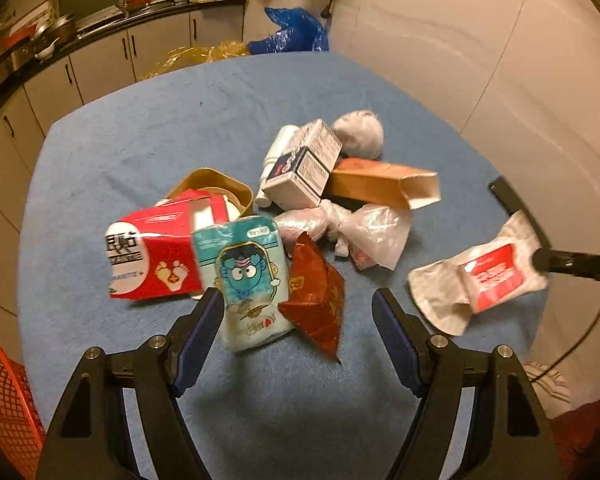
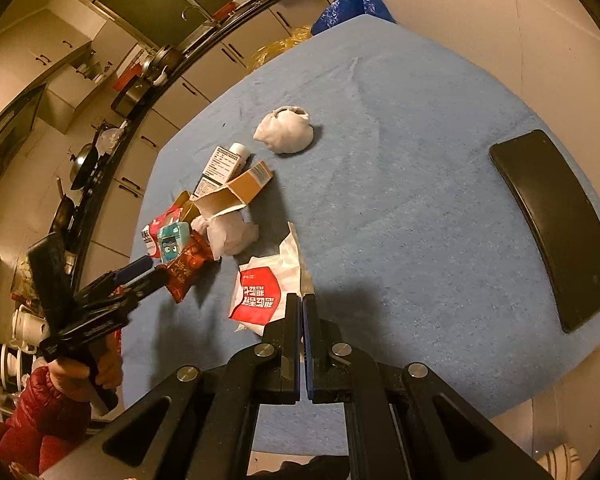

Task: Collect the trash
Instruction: 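Grasp the brown foil snack wrapper with the left tool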

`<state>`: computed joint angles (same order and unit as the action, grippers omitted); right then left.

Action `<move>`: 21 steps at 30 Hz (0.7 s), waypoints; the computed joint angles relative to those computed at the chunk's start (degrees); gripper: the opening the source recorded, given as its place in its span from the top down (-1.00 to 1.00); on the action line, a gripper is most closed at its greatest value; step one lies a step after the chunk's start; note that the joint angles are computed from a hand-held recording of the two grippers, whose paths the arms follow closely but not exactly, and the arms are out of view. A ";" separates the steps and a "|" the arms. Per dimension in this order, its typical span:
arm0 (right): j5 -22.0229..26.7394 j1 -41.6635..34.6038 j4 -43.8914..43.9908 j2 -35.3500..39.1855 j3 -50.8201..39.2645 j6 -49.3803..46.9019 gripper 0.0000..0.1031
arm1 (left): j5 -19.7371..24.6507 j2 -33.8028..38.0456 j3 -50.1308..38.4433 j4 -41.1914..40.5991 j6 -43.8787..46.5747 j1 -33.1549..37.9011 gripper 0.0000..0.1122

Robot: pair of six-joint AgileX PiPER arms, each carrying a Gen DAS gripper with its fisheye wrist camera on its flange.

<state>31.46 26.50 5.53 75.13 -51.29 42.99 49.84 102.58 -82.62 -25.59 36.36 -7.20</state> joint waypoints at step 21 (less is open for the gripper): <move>0.79 0.44 2.51 2.14 -3.53 -6.00 0.97 | -9.37 -1.34 4.67 5.92 -5.34 -5.31 0.38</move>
<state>32.25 26.94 8.04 77.27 -54.82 36.99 40.48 101.23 -77.95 -19.66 31.02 -12.50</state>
